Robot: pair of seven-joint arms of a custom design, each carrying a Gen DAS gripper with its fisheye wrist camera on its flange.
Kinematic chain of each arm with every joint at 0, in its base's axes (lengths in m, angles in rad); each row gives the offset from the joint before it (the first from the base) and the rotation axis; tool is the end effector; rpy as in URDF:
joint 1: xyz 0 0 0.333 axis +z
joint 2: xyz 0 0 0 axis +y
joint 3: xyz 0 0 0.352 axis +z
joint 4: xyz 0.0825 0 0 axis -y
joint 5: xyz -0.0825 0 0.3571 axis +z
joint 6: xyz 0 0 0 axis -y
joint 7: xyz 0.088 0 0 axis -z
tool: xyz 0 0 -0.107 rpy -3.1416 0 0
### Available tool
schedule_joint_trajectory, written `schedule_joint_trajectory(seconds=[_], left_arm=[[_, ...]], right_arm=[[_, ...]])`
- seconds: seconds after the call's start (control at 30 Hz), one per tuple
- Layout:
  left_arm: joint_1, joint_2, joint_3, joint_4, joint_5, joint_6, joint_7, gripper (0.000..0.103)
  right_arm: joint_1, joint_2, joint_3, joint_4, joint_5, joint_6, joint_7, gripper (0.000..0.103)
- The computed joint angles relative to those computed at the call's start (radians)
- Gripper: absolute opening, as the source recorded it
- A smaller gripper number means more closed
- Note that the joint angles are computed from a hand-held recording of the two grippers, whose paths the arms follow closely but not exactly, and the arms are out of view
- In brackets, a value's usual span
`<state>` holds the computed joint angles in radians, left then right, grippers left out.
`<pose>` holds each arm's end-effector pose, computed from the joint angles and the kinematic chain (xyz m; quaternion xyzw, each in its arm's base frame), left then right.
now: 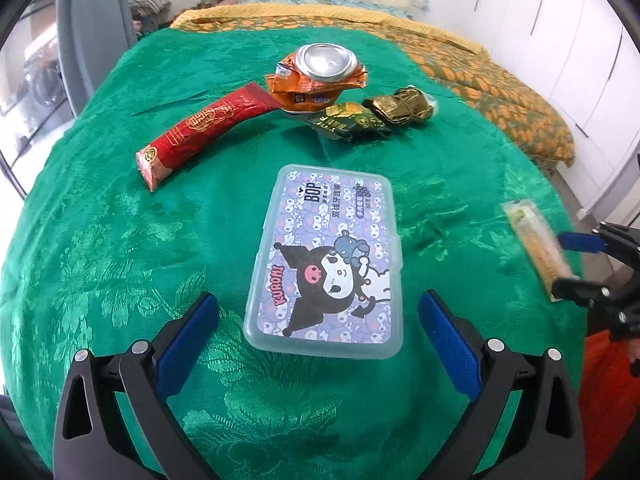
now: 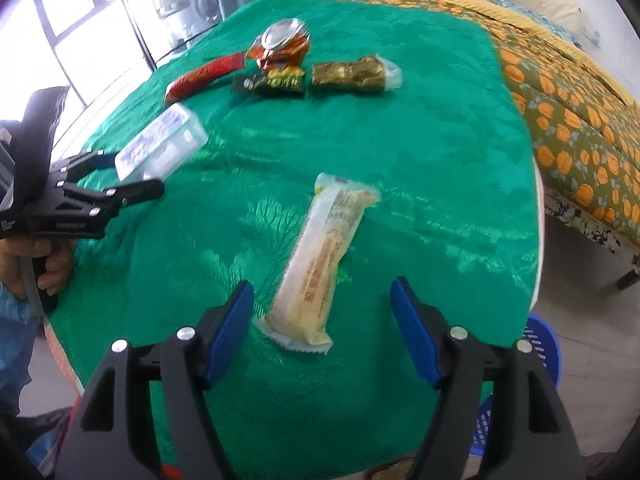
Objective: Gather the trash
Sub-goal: 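Grasp the clear Kuromi plastic box with the left tool while the right tool grasps the cream wafer bar, then carry box and wafer bar over the blue wastebasket and open both tools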
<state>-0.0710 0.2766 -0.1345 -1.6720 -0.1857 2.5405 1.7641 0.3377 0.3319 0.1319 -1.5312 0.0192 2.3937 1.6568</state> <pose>0.6586 -0.1232 0.5555 -0.5802 0.7556 -0.2695 0.1408 0.6200 0.2980 0.5689 -0.7913 0.5510 -0.1037 0.2438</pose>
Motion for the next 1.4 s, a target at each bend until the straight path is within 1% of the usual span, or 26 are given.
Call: schedule_joint_trajectory(seconds=[0.07, 0.13, 0.17, 0.2, 0.23, 0.27, 0.3, 0.33, 0.37, 0.47, 0.5, 0.53, 0.7, 0.8, 0.93, 1.03, 1.1, 1.17, 1.23, 1.3, 1.4], left_arm=[[0.005, 0.008, -0.007, 0.027, -0.018, -0.027, 0.009, 0.098], [-0.01, 0.021, 0.002, 0.054, 0.014, -0.035, -0.011, 0.098], [-0.021, 0.027, 0.009, 0.066, 0.041, -0.036, -0.023, 0.096], [-0.039, 0.035, 0.022, 0.078, 0.088, -0.035, -0.046, 0.094], [-0.058, 0.042, 0.037, 0.09, 0.139, -0.033, -0.072, 0.087], [-0.068, 0.048, 0.045, 0.098, 0.175, -0.035, -0.087, 0.079], [-0.075, 0.055, 0.05, 0.107, 0.203, -0.039, -0.099, 0.073], [-0.073, 0.06, 0.046, 0.113, 0.207, -0.045, -0.1, 0.063], [-0.067, 0.06, 0.039, 0.113, 0.2, -0.049, -0.095, 0.062], [-0.078, 0.044, 0.049, 0.081, 0.234, -0.012, -0.139, 0.061], [-0.077, 0.036, 0.046, 0.069, 0.231, -0.005, -0.151, 0.061], [-0.073, 0.028, 0.038, 0.06, 0.216, -0.001, -0.155, 0.061], [-0.072, -0.01, -0.009, 0.034, 0.137, 0.007, -0.142, 0.061], [-0.09, -0.019, -0.049, 0.052, 0.077, -0.004, -0.109, 0.061], [-0.144, -0.004, -0.086, 0.091, 0.035, -0.006, -0.08, 0.061], [-0.196, 0.052, -0.114, 0.181, 0.01, -0.048, -0.076, 0.061], [-0.235, 0.097, -0.124, 0.247, 0.005, -0.072, -0.085, 0.061], [-0.282, 0.15, -0.125, 0.32, 0.017, -0.099, -0.106, 0.061], [-0.331, 0.221, -0.127, 0.419, 0.033, -0.144, -0.129, 0.061], [-0.378, 0.286, -0.118, 0.507, 0.057, -0.183, -0.154, 0.062], [-0.442, 0.412, -0.101, 0.681, 0.087, -0.268, -0.203, 0.062]], right_arm=[[0.006, 0.018, -0.003, 0.033, -0.004, -0.009, 0.023, 0.069], [0.018, 0.049, -0.008, 0.085, -0.023, -0.039, 0.04, 0.066], [0.025, 0.068, -0.013, 0.117, -0.035, -0.067, 0.053, 0.053], [0.025, 0.069, -0.014, 0.12, -0.038, -0.075, 0.061, 0.042], [0.024, 0.075, -0.017, 0.126, -0.037, -0.076, 0.077, 0.036], [0.021, 0.076, -0.018, 0.125, -0.034, -0.071, 0.087, 0.027], [0.01, 0.068, -0.013, 0.107, -0.014, -0.049, 0.089, 0.022], [0.002, 0.059, -0.008, 0.091, 0.001, -0.032, 0.086, 0.021], [-0.006, 0.046, -0.003, 0.07, 0.014, -0.012, 0.083, 0.02], [-0.03, -0.016, 0.011, -0.023, 0.057, 0.061, 0.046, 0.02], [-0.034, -0.029, 0.011, -0.042, 0.065, 0.073, 0.041, 0.02], [-0.049, -0.055, 0.018, -0.081, 0.098, 0.103, 0.018, 0.02], [-0.091, -0.139, 0.016, -0.199, 0.212, 0.179, -0.043, 0.02], [-0.11, -0.199, -0.015, -0.275, 0.229, 0.212, -0.051, 0.02], [-0.138, -0.267, -0.074, -0.378, 0.174, 0.247, -0.01, 0.02], [-0.17, -0.289, -0.107, -0.43, 0.163, 0.249, 0.0, 0.02], [-0.188, -0.293, -0.125, -0.454, 0.123, 0.255, 0.019, 0.02], [-0.209, -0.291, -0.139, -0.48, 0.105, 0.269, 0.028, 0.02], [-0.232, -0.287, -0.152, -0.508, 0.102, 0.288, 0.037, 0.02], [-0.255, -0.283, -0.159, -0.53, 0.121, 0.298, 0.031, 0.02], [-0.285, -0.272, -0.163, -0.545, 0.185, 0.296, -0.006, 0.02]])
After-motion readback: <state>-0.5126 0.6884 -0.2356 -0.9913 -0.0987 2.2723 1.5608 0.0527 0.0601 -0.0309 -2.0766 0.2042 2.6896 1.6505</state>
